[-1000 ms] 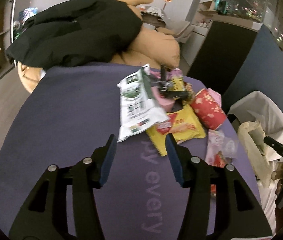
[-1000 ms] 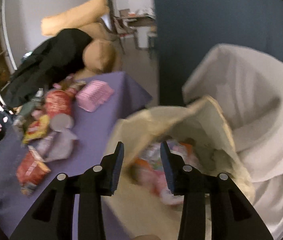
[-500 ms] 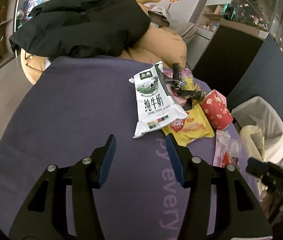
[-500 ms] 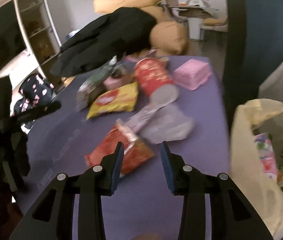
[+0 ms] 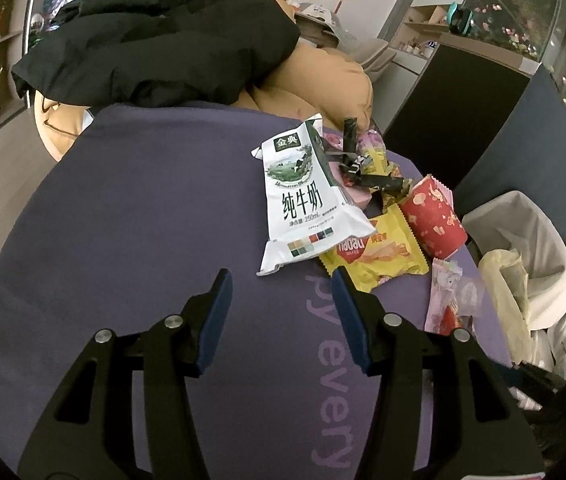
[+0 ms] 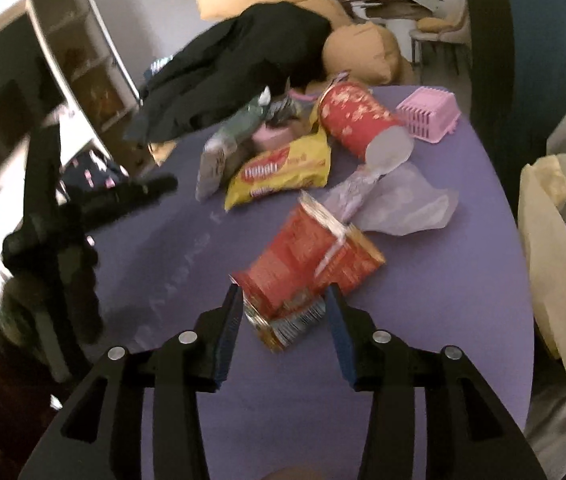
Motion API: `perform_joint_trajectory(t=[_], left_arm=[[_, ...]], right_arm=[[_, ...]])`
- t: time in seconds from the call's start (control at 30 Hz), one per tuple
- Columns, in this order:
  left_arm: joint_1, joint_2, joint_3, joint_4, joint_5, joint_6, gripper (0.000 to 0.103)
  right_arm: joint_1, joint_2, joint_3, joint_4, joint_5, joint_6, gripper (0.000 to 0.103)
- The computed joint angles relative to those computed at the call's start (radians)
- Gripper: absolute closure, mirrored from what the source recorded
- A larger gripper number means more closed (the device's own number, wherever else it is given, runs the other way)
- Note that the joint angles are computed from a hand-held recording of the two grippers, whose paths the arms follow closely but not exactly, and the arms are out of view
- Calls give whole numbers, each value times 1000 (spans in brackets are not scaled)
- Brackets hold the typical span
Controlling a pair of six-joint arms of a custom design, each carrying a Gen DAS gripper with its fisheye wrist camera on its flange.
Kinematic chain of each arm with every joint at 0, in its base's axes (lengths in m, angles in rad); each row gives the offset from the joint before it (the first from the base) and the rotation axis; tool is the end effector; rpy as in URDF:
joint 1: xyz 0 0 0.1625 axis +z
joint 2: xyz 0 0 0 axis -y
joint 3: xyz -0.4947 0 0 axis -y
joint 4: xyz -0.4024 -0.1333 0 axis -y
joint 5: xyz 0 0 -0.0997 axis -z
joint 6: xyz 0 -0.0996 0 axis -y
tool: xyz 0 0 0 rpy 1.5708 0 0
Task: Collect trash
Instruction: 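Grasp the red snack bar with the right gripper while the left grasps the milk carton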
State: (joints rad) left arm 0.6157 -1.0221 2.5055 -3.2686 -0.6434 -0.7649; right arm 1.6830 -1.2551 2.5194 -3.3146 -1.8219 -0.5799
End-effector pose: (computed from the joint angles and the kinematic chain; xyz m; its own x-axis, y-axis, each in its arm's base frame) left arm -0.2062 -0.4068 0.1465 -0.9026 -0.1084 -0.4167 0.2393 0.6782 -0.6948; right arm 0.1535 -0.3933 0.2095 -0.7615 -0.4785 0.4372 -0.6176 0.7405 -0.2651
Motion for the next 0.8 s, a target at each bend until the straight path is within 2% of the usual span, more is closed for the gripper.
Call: perform_joint_trajectory(t=[0.1, 0.3, 0.47, 0.5, 0.57, 0.67, 0.8], left_arm=[[2, -2, -7, 12, 4, 1, 54], [15, -2, -19, 3, -9, 14, 54], [53, 9, -70, -92, -45, 136, 52], [71, 14, -92, -116, -62, 167, 48], [111, 22, -139, -136, -106, 212, 48], [174, 36, -230, -76, -147, 249, 47], [227, 63, -327, 58, -128, 263, 47]], right_arm=[[4, 26, -11, -26, -66, -28, 62], [-28, 9, -44, -26, -97, -44, 62], [-36, -15, -52, 29, -91, -61, 61], [-36, -15, -51, 27, -92, -61, 61], [-41, -18, -47, 24, -89, -60, 61], [-43, -29, -47, 45, -83, -42, 61], [-54, -52, -42, 75, -67, -39, 60]])
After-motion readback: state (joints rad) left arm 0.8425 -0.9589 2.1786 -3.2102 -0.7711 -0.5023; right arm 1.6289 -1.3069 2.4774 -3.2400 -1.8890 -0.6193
